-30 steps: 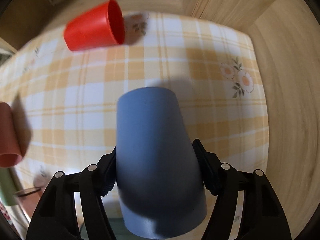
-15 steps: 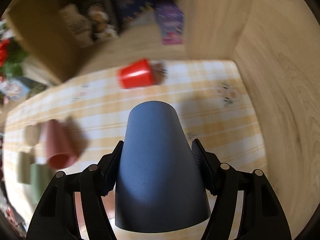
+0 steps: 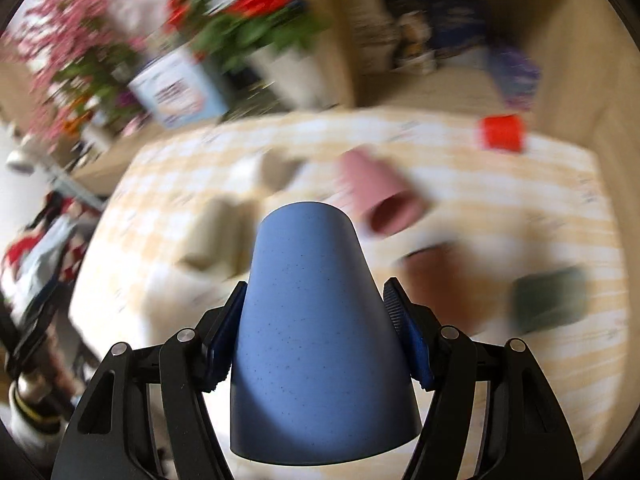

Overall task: Flip cup upside down
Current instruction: 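Lift the blue cup and carry it toward the left tool, then grasp the blue cup with the left gripper while the right gripper releases it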

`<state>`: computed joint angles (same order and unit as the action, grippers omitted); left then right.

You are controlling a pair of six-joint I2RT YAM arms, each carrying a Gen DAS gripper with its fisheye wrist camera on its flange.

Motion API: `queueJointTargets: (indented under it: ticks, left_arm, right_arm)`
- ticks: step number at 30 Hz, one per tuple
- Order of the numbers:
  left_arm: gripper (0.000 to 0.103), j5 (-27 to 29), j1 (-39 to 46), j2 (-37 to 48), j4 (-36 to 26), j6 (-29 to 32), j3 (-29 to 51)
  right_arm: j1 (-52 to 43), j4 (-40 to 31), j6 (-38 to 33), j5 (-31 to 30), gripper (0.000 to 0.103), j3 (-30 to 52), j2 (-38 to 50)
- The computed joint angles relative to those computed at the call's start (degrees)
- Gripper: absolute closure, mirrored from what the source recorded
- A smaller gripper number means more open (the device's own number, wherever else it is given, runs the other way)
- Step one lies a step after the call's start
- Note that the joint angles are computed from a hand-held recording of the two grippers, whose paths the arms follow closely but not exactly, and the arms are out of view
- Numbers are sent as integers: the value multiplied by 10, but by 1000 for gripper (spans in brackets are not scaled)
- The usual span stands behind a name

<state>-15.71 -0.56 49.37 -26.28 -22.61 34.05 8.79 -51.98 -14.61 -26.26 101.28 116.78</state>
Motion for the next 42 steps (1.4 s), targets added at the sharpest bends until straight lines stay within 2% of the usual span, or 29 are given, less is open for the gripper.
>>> queueJointTargets:
  ticks: [3, 7, 12, 17, 22, 25, 32, 35, 37, 42]
  left_arm:
    - [6, 11, 17, -17, -6, 9, -8]
    - [6, 27, 40, -40, -19, 19, -18]
    - [6, 32, 57, -64, -37, 22, -27]
    - [6, 33, 72, -79, -51, 23, -32]
    - [6, 27, 68, -81, -58, 21, -34]
    - [6, 18, 60, -74, -59, 7, -33]
    - [6, 42, 46, -56, -64, -16, -26]
    - [6, 54, 37, -51, -67, -29, -22]
    - [6, 52, 23, -44, -68, -39, -18]
    - [6, 42, -17, -15, -64, -65, -9]
  right_arm:
    - [66, 61, 23, -7, 38, -115, -44]
    - [151, 124, 36, 22, 38, -204, -58]
    - [226, 195, 64, 57, 39, -249, -45]
    - [255, 261, 106, 84, 39, -271, -31]
    - [262, 295, 104, 111, 39, -298, -30]
    - [257, 310, 111, 95, 39, -309, -28]
    - [247, 321, 124, 87, 37, -320, -43]
    - [235, 327, 129, 75, 30, -336, -68]
    - [224, 344, 135, 72, 14, -359, -95]
    - [182, 362, 149, 50, 14, -397, -144]
